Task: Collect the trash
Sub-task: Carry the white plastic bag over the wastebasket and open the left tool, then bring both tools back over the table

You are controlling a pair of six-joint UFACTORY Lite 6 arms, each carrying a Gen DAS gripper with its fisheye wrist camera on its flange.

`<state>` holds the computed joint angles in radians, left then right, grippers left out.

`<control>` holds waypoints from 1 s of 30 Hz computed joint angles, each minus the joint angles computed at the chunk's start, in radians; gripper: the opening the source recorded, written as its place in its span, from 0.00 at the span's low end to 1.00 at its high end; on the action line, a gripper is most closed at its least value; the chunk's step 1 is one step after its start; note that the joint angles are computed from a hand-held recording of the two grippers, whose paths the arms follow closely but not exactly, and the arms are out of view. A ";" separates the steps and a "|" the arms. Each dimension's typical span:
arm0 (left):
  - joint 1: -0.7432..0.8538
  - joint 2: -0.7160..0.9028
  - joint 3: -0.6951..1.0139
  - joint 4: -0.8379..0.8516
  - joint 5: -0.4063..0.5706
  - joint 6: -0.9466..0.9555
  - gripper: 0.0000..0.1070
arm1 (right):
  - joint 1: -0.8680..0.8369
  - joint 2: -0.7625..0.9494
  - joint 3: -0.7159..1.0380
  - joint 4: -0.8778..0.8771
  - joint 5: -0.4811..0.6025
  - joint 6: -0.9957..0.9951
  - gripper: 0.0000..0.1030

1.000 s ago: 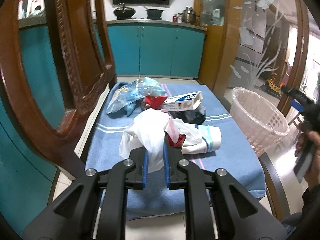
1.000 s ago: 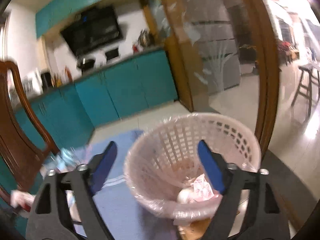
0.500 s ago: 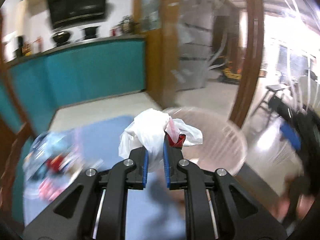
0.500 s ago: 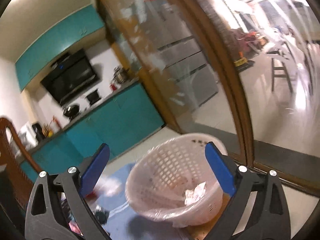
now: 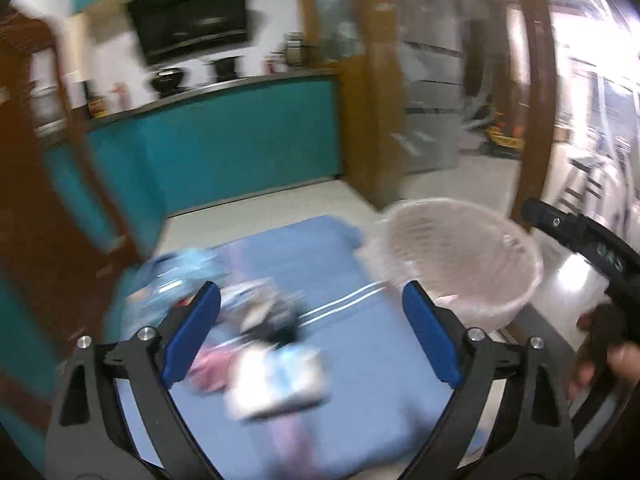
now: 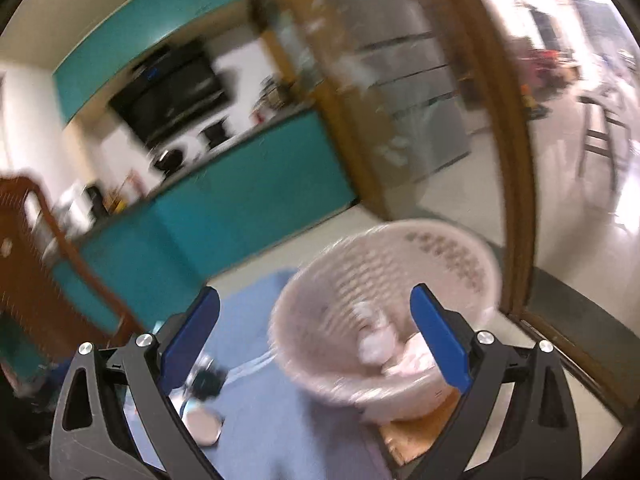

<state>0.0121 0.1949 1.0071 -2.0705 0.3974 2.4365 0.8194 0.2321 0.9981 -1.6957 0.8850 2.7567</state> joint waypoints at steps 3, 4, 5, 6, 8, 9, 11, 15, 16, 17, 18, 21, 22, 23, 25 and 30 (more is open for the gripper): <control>0.243 -0.037 -0.061 0.208 0.116 -0.210 0.89 | 0.032 0.079 0.107 0.004 -0.062 -0.106 0.91; 0.287 -0.035 -0.070 0.217 0.142 -0.227 0.90 | 0.047 0.111 0.149 0.008 -0.091 -0.139 0.91; 0.342 -0.031 -0.091 0.207 0.175 -0.216 0.91 | 0.060 0.133 0.177 0.019 -0.105 -0.160 0.91; 0.384 -0.023 -0.106 0.201 0.200 -0.209 0.91 | 0.076 0.159 0.211 0.039 -0.122 -0.192 0.91; 0.446 0.030 -0.097 0.209 0.232 -0.202 0.91 | 0.116 0.214 0.281 0.081 -0.137 -0.261 0.91; 0.449 0.050 -0.095 0.187 0.225 -0.171 0.91 | 0.132 0.236 0.313 0.104 -0.139 -0.299 0.91; 0.443 0.072 -0.079 0.166 0.211 -0.127 0.91 | 0.174 0.269 0.357 0.144 -0.115 -0.358 0.91; 0.444 0.095 -0.098 0.122 0.225 -0.018 0.91 | 0.221 0.329 0.441 0.190 -0.101 -0.416 0.91; 0.436 0.098 -0.095 0.138 0.221 -0.033 0.91 | 0.221 0.342 0.458 0.198 -0.105 -0.431 0.91; 0.437 0.105 -0.093 0.146 0.225 -0.040 0.91 | 0.219 0.365 0.485 0.208 -0.109 -0.449 0.91; 0.442 0.118 -0.080 0.173 0.225 -0.068 0.91 | 0.220 0.386 0.509 0.221 -0.104 -0.468 0.91; 0.446 0.136 -0.062 0.208 0.209 -0.112 0.91 | 0.210 0.395 0.518 0.233 -0.106 -0.473 0.91; 0.448 0.144 -0.054 0.222 0.209 -0.124 0.91 | 0.207 0.396 0.519 0.235 -0.110 -0.467 0.91; 0.450 0.147 -0.052 0.226 0.211 -0.126 0.91 | 0.204 0.396 0.519 0.236 -0.113 -0.465 0.91; 0.455 0.151 -0.052 0.235 0.220 -0.127 0.91 | 0.203 0.397 0.518 0.236 -0.112 -0.463 0.91; 0.446 0.158 -0.044 0.250 0.218 -0.144 0.91 | 0.203 0.407 0.526 0.241 -0.114 -0.479 0.91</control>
<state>0.4577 0.3533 0.9629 -1.8203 0.6150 2.2930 1.0224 0.6387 1.5243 -1.4547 0.7709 2.2774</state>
